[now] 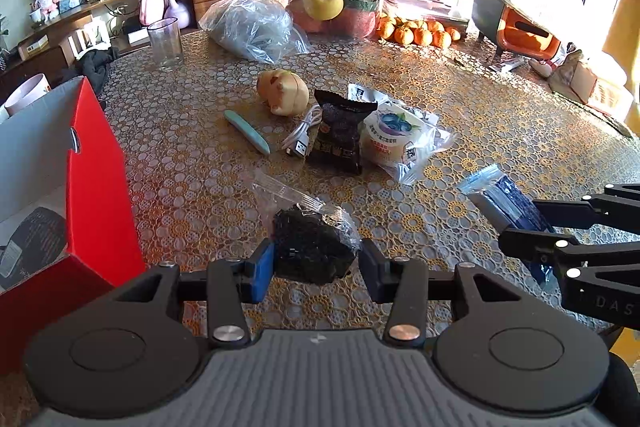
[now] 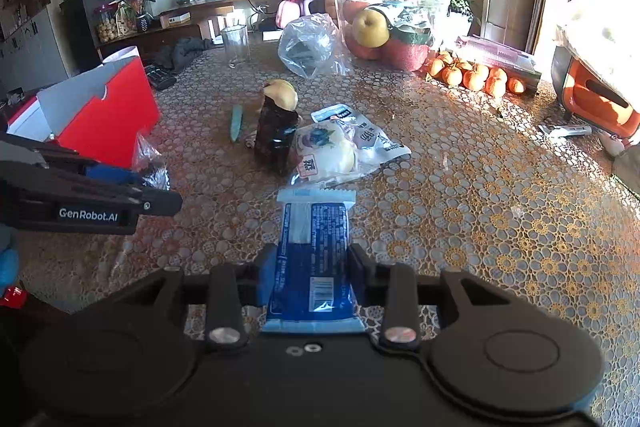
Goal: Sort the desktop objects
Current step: 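Lift the blue bar and dark snack bag and carry them toward the red shoebox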
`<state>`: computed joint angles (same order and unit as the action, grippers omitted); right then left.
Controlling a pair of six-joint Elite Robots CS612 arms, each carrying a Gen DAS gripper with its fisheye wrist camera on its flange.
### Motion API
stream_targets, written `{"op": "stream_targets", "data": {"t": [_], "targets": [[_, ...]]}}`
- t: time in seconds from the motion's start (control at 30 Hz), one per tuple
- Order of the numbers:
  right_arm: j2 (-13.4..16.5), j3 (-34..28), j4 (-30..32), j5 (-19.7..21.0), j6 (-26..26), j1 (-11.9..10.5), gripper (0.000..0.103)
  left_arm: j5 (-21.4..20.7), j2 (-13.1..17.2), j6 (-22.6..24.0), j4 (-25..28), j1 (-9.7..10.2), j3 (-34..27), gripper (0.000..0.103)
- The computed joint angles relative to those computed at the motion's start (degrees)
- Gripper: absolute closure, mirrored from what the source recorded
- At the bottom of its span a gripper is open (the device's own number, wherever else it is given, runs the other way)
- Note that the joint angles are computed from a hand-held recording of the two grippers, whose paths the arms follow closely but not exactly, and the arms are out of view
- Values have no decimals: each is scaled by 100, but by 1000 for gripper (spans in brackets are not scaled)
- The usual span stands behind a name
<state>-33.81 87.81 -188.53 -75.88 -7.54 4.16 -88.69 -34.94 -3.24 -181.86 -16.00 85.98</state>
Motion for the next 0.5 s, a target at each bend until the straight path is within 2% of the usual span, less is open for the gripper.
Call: {"op": "stream_targets", "data": {"t": [0.27, 0.5], "targets": [[-227, 243, -168, 244, 3, 49, 66, -63, -376, -134, -145, 46, 455, 59], [-376, 379, -321, 414, -101, 145, 66, -206, -647, -272, -273, 167, 800, 59]]}}
